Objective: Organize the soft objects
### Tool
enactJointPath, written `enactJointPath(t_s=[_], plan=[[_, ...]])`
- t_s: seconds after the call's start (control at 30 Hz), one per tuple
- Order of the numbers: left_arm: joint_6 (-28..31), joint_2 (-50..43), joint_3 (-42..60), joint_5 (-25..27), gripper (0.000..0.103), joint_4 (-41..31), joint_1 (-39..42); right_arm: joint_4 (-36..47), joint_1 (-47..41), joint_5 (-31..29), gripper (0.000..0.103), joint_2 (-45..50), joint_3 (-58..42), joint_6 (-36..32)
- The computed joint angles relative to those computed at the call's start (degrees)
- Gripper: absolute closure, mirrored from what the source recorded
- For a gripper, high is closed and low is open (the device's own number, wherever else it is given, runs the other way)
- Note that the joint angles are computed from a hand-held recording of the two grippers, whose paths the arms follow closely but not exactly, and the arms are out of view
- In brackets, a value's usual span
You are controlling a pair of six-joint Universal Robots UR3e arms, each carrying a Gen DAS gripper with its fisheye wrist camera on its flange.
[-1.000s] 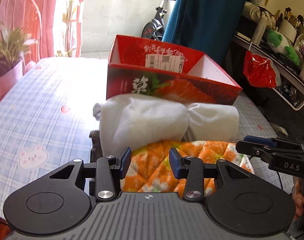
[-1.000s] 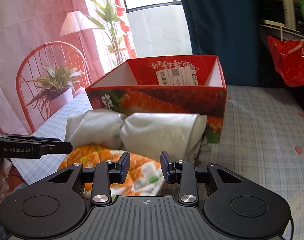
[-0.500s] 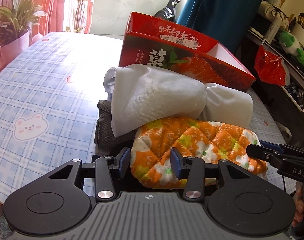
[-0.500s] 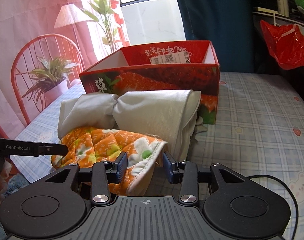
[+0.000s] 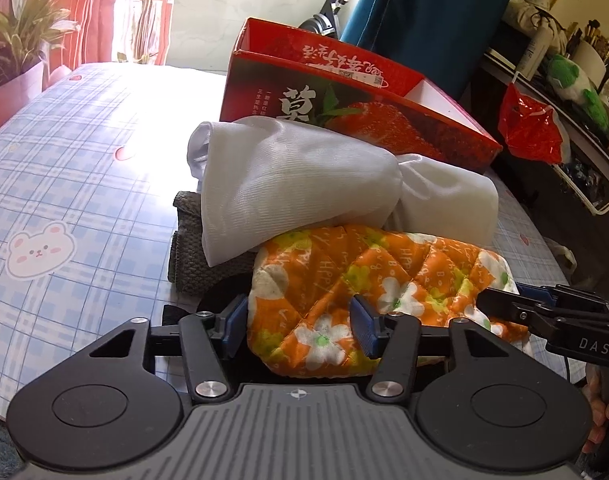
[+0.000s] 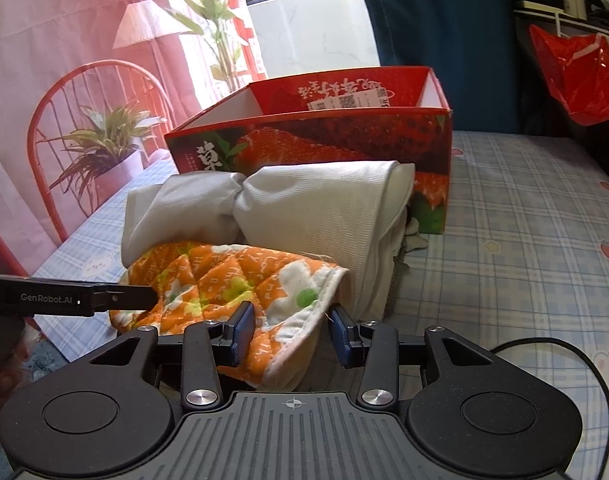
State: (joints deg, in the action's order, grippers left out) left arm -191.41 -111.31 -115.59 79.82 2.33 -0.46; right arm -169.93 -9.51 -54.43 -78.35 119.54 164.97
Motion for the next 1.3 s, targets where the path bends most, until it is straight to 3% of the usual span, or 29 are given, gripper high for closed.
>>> enactJointPath(t_s=[0.13, 0.23, 0.33, 0.83, 1.3], plan=[[-0.09, 0.03, -0.13, 0.08, 0.077, 0.21, 0.13, -1.13, -0.21, 0.53, 0.076, -0.22, 0.50, -0.73], [0.20, 0.32, -0.75, 0.00, 0.088, 1.39, 0.32, -1.43, -0.83, 1.61, 0.085, -0.64, 1.07, -0.74], [0.41, 1.18, -2.08, 0.17, 0.092, 3.83, 0.21, -2.12, -1.15, 2.46, 0.091, -1.21, 1.53, -0.83], [1.88, 7.25, -1.36, 2.99, 0.092, 8.96, -1.90, -4.24, -3.27, 6.88, 0.094, -5.61, 0.07, 1.08], [4.28, 2.88, 19.54, 4.30, 0.092, -0.09, -3.62, 0.31, -3.68, 9.26, 0.095, 0.96, -20.35, 3.07]])
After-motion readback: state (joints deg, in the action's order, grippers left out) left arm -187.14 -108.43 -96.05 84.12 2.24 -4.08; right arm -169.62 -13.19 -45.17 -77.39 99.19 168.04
